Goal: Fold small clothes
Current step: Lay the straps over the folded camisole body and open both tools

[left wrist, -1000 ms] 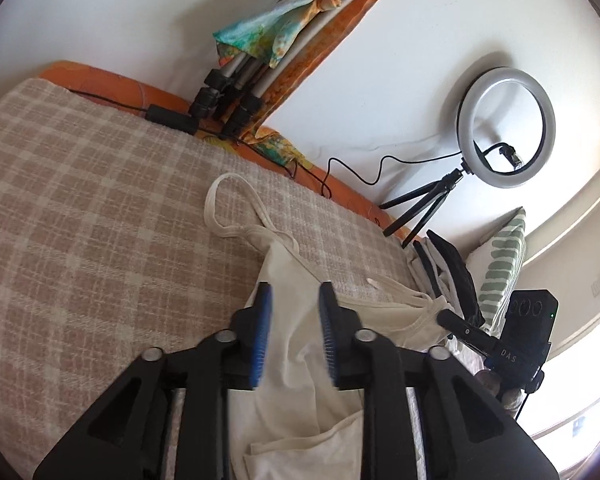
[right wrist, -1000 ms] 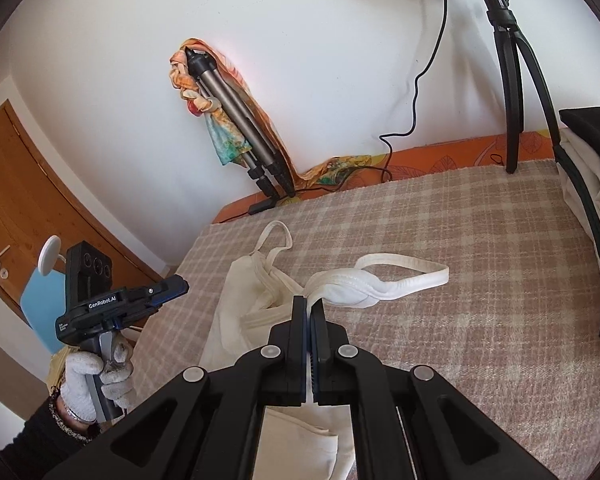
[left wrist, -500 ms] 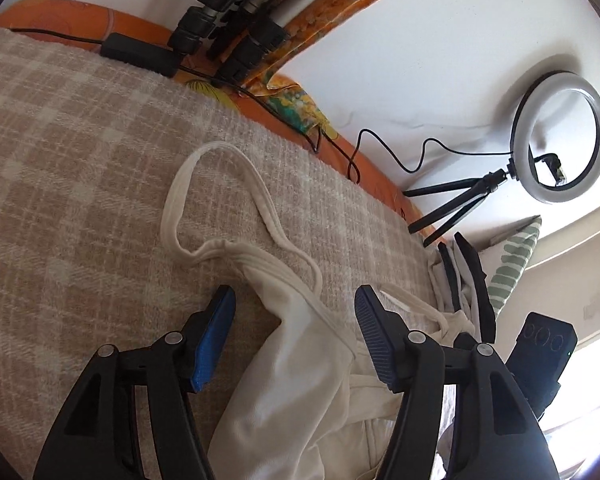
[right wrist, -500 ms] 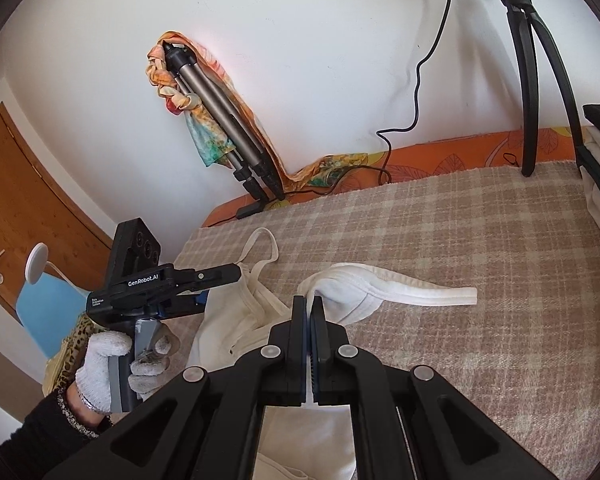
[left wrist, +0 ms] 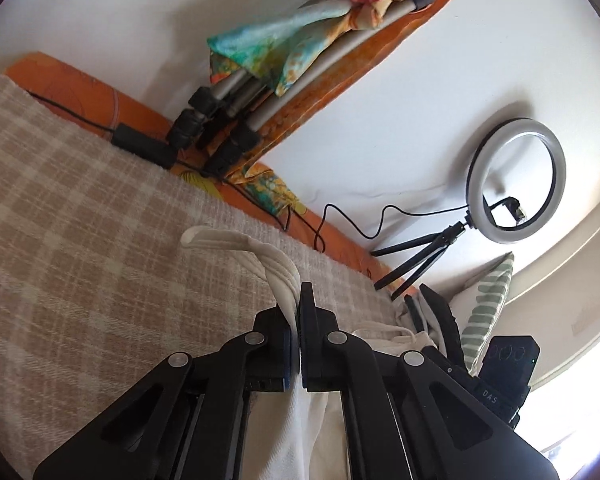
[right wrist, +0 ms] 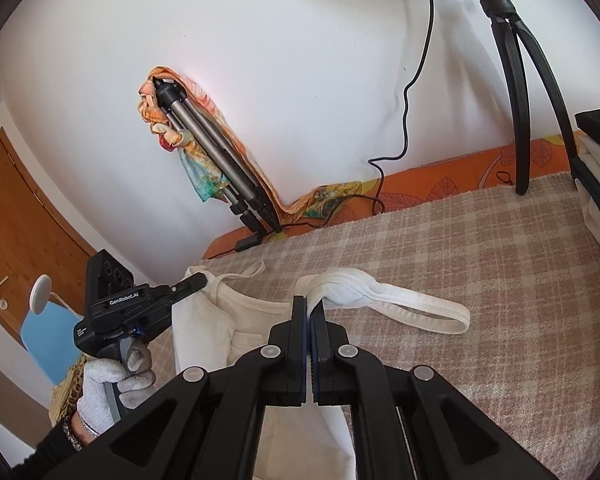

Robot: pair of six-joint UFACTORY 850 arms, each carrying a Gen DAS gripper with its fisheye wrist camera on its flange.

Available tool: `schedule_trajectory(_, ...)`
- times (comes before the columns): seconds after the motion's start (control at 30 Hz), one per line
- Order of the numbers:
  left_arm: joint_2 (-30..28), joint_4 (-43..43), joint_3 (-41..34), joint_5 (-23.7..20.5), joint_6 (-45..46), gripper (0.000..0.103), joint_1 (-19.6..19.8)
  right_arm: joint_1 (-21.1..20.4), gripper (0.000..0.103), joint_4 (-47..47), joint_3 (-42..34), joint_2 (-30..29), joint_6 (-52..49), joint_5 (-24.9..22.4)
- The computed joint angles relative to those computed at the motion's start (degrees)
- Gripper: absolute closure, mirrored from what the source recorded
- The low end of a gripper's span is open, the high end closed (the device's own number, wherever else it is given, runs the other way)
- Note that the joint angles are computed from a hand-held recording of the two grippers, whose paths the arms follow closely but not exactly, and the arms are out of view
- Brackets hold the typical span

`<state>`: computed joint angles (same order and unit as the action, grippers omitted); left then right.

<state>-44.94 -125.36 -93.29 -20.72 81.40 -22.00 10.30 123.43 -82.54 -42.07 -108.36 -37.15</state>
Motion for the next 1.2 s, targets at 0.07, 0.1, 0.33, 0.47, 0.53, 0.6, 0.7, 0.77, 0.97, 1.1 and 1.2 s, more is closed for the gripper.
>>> schedule_trajectory(0.07, 1.2, 0.0, 1.2, 0.0, 0.9, 0.102, -0.2, 0.1, 0.103, 0.9, 0.5, 0.5, -0.9, 0.1)
schedule_trajectory(0.1, 1.7, -0.2, 1.8, -0.1, 1.4, 0.102, -0.3, 0.1, 0.103, 1.2, 0.9, 0.7, -1.3, 0.0)
schedule_trajectory(0.33, 6.5, -6.4, 7.1, -0.1, 10.3, 0.102, -1.7, -0.4, 0.103, 3.3, 6.5, 4.5, -5.5, -1.2)
schedule_trajectory(0.47, 10.3, -11.4, 11.8, 0.9, 16.8, 0.102, -3.2, -0.4, 0.103, 5.6, 11.7, 8.2, -9.2, -3.0)
schedule_trajectory(0.53, 12.3, -14.3, 14.5, 1.4, 20.5, 0.102, -4.1, -0.2, 0.103, 7.1, 14.8, 10.2, -11.3, -3.8)
schedule_trajectory(0.6, 14.3, -17.8, 17.2, 1.8, 24.2, 0.102, -5.0, 0.2, 0.103, 8.7, 17.7, 12.1, -13.6, -4.2)
schedule_trajectory(0.7, 17.1, -24.0, 21.3, 2.1, 30.1, 0.102, -6.4, 1.0, 0.103, 11.5, 22.3, 14.8, -17.2, -5.3)
schedule_trajectory(0.77, 18.9, -29.2, 24.1, 2.4, 35.4, 0.102, -7.5, 1.7, 0.103, 13.5, 25.3, 16.5, -20.0, -5.4)
schedule_trajectory(0.97, 22.0, -33.7, 30.6, 3.6, 40.4, 0.102, -10.8, 4.0, 0.103, 19.9, 32.2, 19.5, -28.3, -3.7)
schedule_trajectory(1.1, 22.9, -20.9, 32.7, 7.4, 30.9, 0.101, -12.2, 4.5, 0.099, 18.6, 34.8, 20.0, -28.0, 0.5)
schedule_trajectory(1.2, 25.3, -17.2, 35.5, 9.0, 28.8, 0.099, -13.0, 3.7, 0.098, 16.3, 37.6, 21.6, -26.5, 1.3)
